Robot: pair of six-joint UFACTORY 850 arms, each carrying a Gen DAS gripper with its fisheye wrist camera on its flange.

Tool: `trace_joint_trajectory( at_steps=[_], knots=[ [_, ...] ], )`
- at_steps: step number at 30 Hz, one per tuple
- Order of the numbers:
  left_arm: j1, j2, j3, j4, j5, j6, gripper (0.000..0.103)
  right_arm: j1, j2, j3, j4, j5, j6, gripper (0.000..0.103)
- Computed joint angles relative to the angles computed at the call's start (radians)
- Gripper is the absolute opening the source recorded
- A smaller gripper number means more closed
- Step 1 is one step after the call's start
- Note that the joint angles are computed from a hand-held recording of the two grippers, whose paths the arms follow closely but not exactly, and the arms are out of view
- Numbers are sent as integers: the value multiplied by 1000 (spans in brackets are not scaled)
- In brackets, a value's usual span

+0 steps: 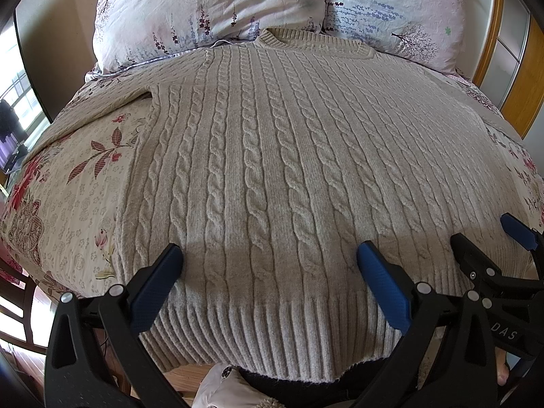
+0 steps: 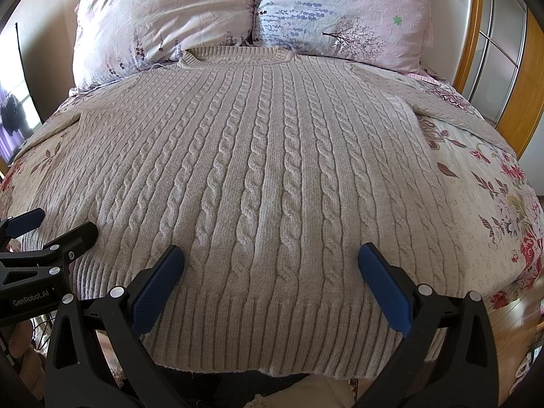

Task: Fold small clothes

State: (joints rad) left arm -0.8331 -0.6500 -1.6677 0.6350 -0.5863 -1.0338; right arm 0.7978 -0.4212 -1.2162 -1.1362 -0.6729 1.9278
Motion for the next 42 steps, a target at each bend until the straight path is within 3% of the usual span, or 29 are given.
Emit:
trace_joint_trajectory(
  at_steps=[17,23,28,31,35,38,42],
  knots=[
    [11,-11,-24,-63,-16,77,101,-18,8,4,6,38,-57,102],
    [9,-24,-46,-57,-26,85,101,-34,35,61,-167,117,13,102],
    [9,-46,-80,-20,-42,85,101,-74,72,89,-198,140,51,102],
    [8,-67,-114,18,-62,80,101,-122,124,124,-243,130,148,102],
    [19,-85,-147,41,-50,82,101,-236,220,195,-309,179,334,98],
    [36,-97,-177,30,-34,108,101,-334,271,237,-346,223,473,87],
    [74,-100,-203,-41,35,192,101,-474,305,283,-410,321,690,65]
  ],
)
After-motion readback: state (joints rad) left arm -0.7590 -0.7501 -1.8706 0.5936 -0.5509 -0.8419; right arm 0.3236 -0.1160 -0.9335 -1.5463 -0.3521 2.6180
